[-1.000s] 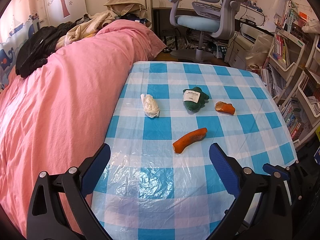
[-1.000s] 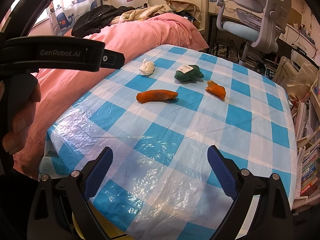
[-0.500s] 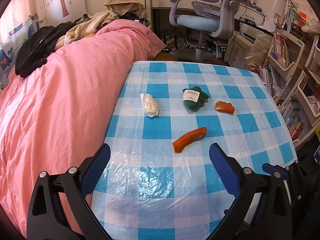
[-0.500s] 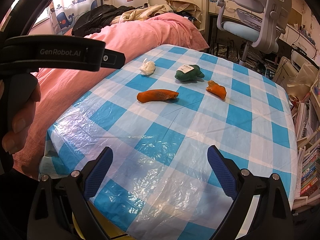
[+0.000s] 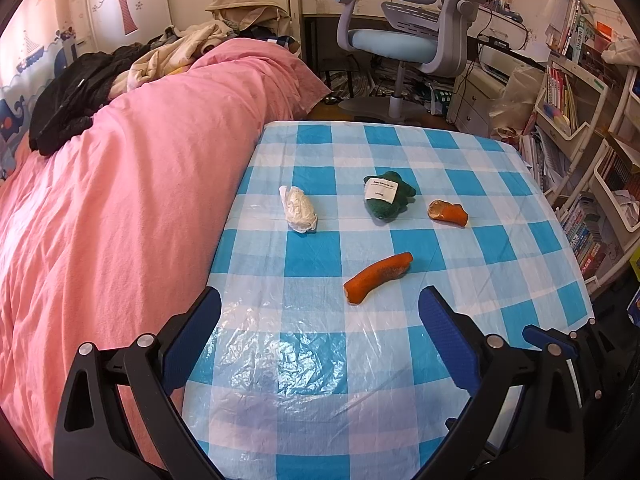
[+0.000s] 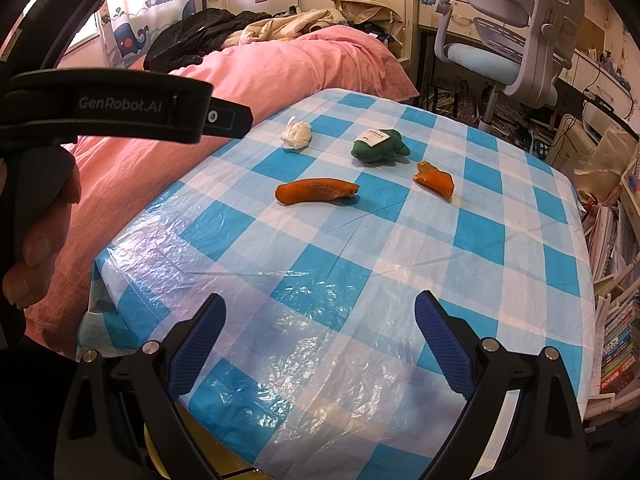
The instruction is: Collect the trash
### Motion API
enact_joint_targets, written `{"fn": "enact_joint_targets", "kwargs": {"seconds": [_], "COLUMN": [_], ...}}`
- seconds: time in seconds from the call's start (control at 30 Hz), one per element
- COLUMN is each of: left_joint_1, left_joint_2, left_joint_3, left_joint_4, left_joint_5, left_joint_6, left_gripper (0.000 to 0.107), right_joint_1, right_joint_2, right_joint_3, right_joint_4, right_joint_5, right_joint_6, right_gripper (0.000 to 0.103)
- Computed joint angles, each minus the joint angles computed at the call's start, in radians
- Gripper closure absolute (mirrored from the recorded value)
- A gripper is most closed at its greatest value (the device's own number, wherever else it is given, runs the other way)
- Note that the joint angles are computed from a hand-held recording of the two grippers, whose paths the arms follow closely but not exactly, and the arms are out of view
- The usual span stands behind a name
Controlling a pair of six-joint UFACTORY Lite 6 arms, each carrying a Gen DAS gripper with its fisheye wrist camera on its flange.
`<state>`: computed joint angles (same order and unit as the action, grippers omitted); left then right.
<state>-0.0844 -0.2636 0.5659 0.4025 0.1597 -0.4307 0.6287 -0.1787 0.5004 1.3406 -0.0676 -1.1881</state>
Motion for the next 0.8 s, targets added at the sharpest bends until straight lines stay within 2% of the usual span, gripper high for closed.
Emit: {"fn": "enact_joint_targets", "kwargs": {"seconds": [0.8], "left_joint_1": [-0.006], "left_joint_2": [-0.014], "left_joint_3": [-0.016], "left_joint_4": [0.008], "left_joint_5": [-0.002], "left_joint_6": [-0.006], "left_gripper": [0.012], "right_joint_1": [0.012], "right_joint_2": [0.000], "right_joint_3": [0.000], "right_joint_4": [0.063], "right_joint_5": [-0.010], "right_joint_6": [-0.061], "right_gripper": [0.012]}}
